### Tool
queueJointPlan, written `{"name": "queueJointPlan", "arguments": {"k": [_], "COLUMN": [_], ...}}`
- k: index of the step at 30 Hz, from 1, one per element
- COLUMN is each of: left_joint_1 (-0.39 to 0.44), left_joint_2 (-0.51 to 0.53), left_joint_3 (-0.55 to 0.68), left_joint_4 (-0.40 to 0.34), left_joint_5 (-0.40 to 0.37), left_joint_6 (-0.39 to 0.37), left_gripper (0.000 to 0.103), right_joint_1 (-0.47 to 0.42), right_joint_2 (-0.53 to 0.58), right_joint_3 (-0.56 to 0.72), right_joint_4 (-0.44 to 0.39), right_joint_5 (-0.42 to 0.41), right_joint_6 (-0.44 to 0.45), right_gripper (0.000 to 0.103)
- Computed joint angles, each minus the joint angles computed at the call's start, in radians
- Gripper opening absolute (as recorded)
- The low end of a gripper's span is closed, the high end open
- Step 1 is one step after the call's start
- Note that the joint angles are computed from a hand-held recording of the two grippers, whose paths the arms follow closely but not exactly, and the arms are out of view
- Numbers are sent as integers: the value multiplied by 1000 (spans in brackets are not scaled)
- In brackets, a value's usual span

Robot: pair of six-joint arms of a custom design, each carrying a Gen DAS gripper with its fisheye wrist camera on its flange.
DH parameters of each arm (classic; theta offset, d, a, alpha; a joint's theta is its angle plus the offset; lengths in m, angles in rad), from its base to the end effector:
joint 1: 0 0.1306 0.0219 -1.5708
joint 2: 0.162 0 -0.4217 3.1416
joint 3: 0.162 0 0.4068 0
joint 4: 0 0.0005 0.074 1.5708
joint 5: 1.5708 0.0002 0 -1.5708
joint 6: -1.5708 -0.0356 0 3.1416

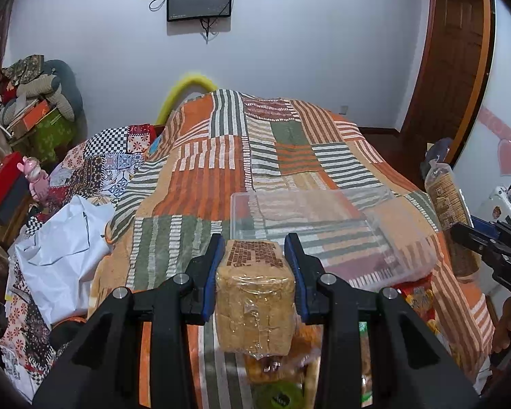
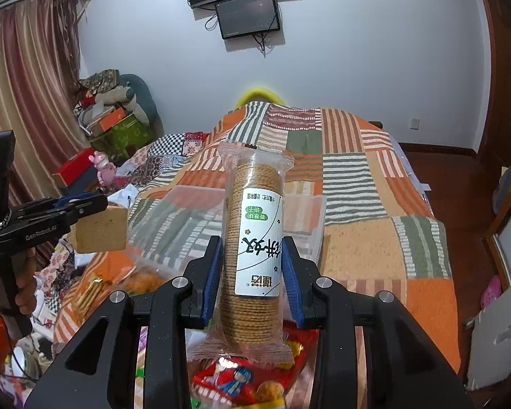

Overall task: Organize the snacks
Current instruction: 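Lift the bread loaf with the left tool while the right tool lifts the cracker roll, then release the bread loaf into the clear box with the left tool while the right tool releases the cracker roll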

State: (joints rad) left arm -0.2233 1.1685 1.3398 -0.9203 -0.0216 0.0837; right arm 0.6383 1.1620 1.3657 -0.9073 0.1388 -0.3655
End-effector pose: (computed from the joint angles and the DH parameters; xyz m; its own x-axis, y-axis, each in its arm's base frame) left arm 0.3926 -0.0889 0.5348 -0.6789 0.0685 -0.7310 0.1498 0.9876 -0.0466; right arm 0.3248 0.2342 0.5510 -0.6659 -0.0533 -0.7441 -0.2863 0.9393 0.1889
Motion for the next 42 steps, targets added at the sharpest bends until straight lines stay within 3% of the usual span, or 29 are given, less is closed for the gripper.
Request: {"name": "queueJointPlan", "arguments": {"k": [21, 25, 32, 35, 36, 39, 42], "left_joint_1": [-24, -28, -44, -53, -53, -52, -61], "left_joint_2": [189, 219, 236, 220, 216, 204, 179], "left_joint_3": [86, 101, 96, 80, 80, 84, 73], "left_joint_4": [21, 16, 12, 45, 49, 44, 55], "left_joint_5": [16, 18, 0, -42, -43, -29, -47], "left_joint_6": [-23, -30, -65, -88, -95, -92, -109], "left_gripper": [36, 36, 36, 37, 39, 58, 59], "right_joint_1": [-63, -52, -70, -75, -77, -78, -78], "right_joint_2": [143, 177, 170, 167, 162, 152, 143], "right_joint_3": [64, 92, 85, 85, 84, 81, 79], "right_joint_4": [-51, -98, -119, -118, -119, -117, -111], "right_joint_5": [-68, -64, -101, -106, -108, -107, -106], "right_joint_6": [92, 135, 139, 134, 135, 128, 115], "right_gripper": [31, 12, 12, 12, 12, 12, 18]}}
